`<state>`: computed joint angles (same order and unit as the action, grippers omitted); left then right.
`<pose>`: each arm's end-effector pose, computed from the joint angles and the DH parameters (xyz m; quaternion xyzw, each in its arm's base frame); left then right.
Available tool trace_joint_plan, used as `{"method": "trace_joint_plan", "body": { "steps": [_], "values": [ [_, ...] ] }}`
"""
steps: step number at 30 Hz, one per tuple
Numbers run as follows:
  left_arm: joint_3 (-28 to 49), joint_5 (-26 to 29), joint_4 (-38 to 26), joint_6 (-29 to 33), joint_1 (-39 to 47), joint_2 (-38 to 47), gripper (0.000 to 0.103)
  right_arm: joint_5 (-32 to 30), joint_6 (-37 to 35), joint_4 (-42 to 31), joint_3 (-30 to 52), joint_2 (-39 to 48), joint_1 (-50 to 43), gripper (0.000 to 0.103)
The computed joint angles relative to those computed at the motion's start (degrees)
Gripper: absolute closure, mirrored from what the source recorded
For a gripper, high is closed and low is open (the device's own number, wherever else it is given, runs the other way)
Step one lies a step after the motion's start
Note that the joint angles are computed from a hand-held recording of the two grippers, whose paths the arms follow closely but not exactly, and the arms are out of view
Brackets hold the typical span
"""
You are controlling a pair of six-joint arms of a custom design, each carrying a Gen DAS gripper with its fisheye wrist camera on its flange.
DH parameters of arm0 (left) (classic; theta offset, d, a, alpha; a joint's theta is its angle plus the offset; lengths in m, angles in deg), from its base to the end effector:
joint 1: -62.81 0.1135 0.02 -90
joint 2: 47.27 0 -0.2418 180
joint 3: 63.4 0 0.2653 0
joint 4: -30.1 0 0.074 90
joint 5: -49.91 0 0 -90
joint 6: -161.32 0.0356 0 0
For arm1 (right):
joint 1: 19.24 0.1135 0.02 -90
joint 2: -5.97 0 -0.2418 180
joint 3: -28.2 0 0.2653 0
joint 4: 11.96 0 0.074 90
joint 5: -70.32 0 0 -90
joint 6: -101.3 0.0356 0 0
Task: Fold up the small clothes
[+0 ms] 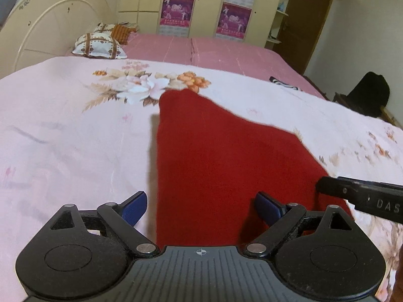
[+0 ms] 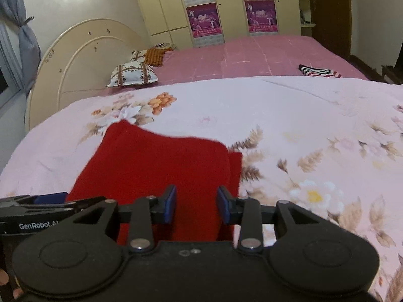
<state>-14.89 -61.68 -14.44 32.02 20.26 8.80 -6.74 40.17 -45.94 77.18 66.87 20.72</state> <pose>0.1664 -0.1349 0.1947 -0.0345 0.9304 -0.0751 0.3571 0.1873 0.1465 0.1919 -0.0469 0.9207 0.1247 0.3668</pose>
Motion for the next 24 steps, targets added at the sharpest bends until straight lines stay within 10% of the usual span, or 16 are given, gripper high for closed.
{"method": "trace_joint_plan", "body": {
  "steps": [24],
  "values": [
    [-0.02,-8.28,-14.05,-11.73,-16.64,-5.37,0.011,13.57,14.09,-12.91,-3.49,-9.69,17.13,0.065]
  ]
}}
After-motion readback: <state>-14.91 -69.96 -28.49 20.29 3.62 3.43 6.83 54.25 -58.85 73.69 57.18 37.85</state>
